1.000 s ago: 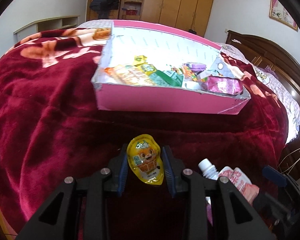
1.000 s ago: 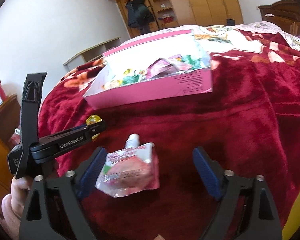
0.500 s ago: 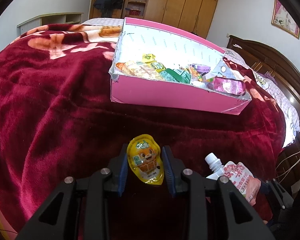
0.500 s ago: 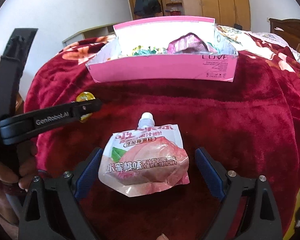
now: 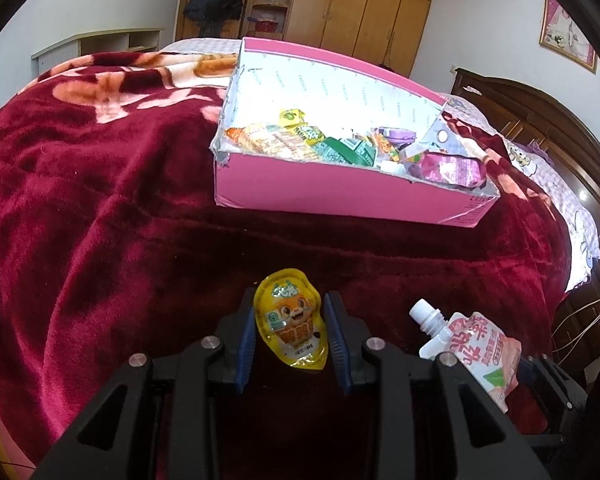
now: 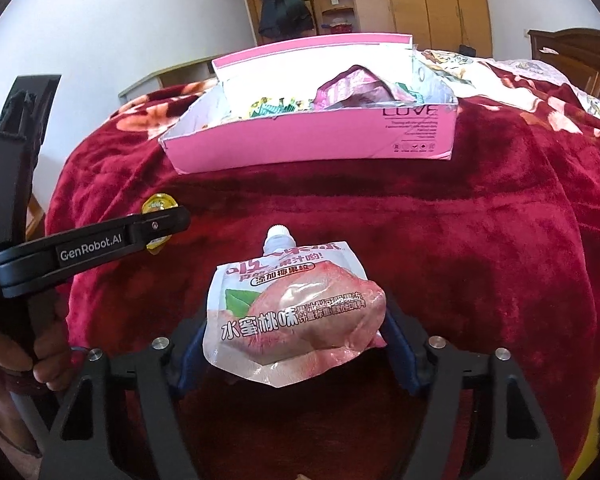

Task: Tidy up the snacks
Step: 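Grasp the yellow jelly cup with the left tool while the right tool grasps the pink peach juice pouch, then lift the jelly cup and juice pouch and carry both over the pink box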

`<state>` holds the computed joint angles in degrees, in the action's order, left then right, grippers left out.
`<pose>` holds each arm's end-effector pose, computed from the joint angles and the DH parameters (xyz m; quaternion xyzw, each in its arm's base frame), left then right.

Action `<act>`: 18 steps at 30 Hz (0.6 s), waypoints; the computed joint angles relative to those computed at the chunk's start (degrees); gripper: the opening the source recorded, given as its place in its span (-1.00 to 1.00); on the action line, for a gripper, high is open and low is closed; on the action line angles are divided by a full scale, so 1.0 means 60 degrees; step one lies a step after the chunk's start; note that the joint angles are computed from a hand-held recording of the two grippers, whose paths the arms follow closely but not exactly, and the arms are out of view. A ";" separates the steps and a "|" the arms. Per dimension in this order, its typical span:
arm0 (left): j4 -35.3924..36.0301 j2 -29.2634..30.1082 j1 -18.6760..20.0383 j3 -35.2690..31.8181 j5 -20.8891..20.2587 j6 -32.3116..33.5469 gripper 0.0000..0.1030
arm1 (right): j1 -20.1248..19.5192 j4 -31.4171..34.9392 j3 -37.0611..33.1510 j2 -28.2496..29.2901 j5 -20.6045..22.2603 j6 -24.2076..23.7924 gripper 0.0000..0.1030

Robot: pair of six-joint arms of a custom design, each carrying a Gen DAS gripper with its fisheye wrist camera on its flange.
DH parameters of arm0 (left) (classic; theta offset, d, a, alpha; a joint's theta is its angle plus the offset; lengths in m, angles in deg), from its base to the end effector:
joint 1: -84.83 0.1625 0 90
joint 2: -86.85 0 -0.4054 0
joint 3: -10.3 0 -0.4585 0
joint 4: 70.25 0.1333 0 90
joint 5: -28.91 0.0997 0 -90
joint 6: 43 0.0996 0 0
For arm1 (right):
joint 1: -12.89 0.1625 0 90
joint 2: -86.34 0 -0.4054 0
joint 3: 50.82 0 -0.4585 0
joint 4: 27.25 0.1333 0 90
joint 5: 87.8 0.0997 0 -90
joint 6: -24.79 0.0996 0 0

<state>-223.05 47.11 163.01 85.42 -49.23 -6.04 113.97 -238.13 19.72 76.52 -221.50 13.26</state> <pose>-0.0172 -0.8331 0.1156 0.3767 0.8902 -0.2082 0.1493 0.2047 -0.7097 -0.1176 -0.0255 -0.8241 0.4639 0.3239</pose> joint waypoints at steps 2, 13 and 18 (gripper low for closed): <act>-0.0024 -0.0060 -0.0012 0.0059 -0.0055 0.0028 -0.34 | -0.0001 -0.0132 0.0091 -0.0048 0.0065 -0.0005 0.44; -0.0052 -0.0301 -0.0172 0.0210 -0.0363 0.0092 -0.34 | 0.0019 -0.0802 0.0654 -0.0465 0.0272 0.0159 0.44; 0.0039 -0.0142 -0.0319 -0.0117 -0.0458 0.0189 -0.34 | -0.0021 -0.0971 0.0890 -0.0683 0.0294 0.0309 0.44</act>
<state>-222.82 46.25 161.09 84.72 -51.98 -4.90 113.84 -243.95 25.06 72.43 -219.74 15.12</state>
